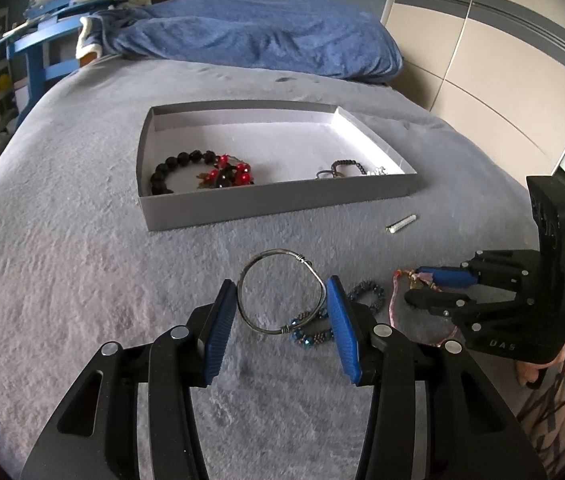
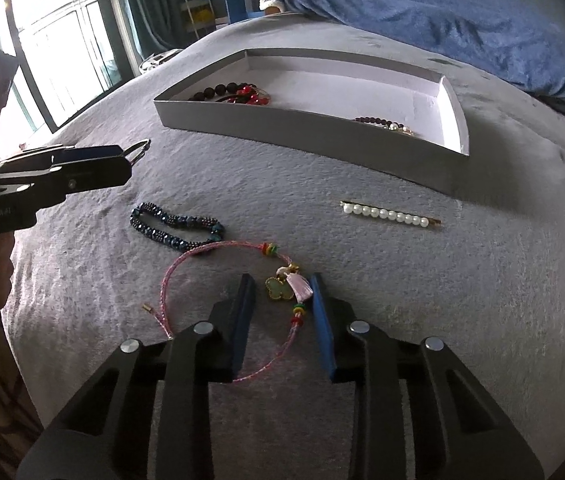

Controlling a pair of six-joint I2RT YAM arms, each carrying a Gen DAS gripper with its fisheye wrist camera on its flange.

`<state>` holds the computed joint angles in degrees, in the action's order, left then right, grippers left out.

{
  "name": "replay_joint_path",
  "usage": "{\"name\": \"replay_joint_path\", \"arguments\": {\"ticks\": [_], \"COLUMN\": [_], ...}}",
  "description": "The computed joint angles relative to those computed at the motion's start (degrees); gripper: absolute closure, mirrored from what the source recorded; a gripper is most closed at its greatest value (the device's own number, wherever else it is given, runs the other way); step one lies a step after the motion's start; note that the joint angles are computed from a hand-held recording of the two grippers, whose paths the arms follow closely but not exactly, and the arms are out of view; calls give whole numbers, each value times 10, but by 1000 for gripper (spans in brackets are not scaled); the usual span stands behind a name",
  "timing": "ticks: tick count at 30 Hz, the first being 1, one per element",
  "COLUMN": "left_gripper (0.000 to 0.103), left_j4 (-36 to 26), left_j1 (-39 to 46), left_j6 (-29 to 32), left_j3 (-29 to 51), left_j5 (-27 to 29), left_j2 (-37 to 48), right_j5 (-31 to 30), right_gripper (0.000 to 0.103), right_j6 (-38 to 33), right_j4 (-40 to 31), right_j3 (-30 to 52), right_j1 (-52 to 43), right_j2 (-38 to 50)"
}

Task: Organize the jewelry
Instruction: 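Grasp the silver wire bangle with the left tool while the right tool grasps the pink tassel bracelet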

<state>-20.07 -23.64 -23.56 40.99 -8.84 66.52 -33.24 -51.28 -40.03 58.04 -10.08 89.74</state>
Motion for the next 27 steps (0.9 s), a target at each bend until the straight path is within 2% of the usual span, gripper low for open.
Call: {"name": "replay_joint_path", "arguments": {"ticks": [4,14,27], "left_gripper": [55,55,55], "left_j4": [1,4,14], "left_j1": [1,-2,-11], "left_j6": [-1,-2,-4], "left_j3": [0,1,22], "left_j5": [0,-5,-13], "left_j2": [1,-2,1], "right_j5": [-5,-42,-143], "right_gripper": [87,87,87], "right_j6": [7,22,80], "right_j4": [0,-20,-60], "right_j3": [4,29,102], "right_j1": [-1,-16,-54], "right_j2": [4,15,35]}}
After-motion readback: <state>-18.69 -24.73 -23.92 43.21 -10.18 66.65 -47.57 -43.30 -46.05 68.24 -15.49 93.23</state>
